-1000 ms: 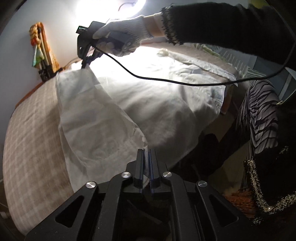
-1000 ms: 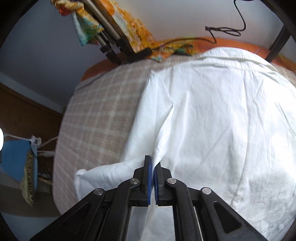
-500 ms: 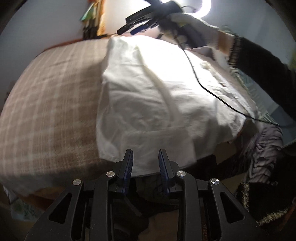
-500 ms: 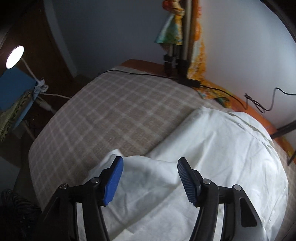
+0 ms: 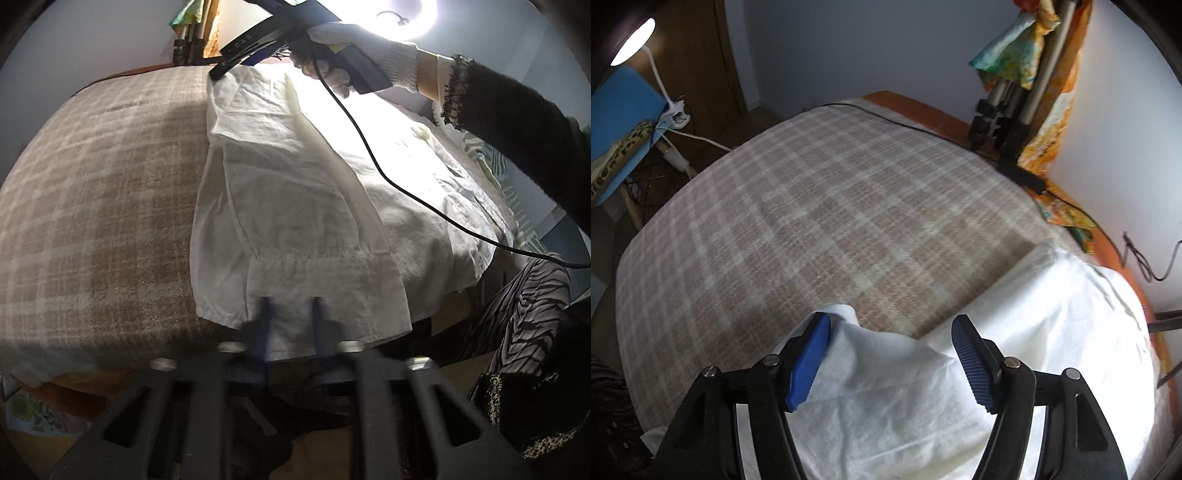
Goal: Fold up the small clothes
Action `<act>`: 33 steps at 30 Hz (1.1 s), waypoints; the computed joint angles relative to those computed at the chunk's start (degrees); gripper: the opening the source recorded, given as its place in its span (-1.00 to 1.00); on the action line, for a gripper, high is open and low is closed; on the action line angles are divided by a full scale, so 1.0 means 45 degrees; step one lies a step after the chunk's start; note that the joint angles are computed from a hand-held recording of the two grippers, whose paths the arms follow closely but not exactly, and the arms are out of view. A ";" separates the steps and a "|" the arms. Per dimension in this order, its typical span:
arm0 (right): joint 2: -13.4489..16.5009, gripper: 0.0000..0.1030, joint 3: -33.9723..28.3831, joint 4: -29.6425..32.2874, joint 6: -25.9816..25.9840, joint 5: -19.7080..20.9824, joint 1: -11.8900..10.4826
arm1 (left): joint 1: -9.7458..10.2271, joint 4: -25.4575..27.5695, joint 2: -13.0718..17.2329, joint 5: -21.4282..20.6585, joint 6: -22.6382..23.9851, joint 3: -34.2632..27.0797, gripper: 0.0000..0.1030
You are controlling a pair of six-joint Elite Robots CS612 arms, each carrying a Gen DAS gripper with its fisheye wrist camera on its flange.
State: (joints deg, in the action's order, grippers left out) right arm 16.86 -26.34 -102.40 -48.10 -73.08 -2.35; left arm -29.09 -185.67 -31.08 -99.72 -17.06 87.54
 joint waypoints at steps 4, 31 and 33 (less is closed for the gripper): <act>-0.0141 -0.40 0.0287 0.0447 -0.0265 0.0002 0.0037 | 0.0021 -0.0283 0.0064 -0.0117 -0.0086 0.0015 -1.00; -0.0089 -0.92 0.0212 -0.0609 0.1273 0.0286 0.0026 | -0.0015 -0.0765 -0.0232 0.2387 -0.1461 0.0467 -0.78; -0.0069 -0.92 0.0235 -0.0697 0.1201 0.0094 0.0095 | 0.0080 -0.0543 -0.0196 0.2075 -0.1837 0.0338 -0.60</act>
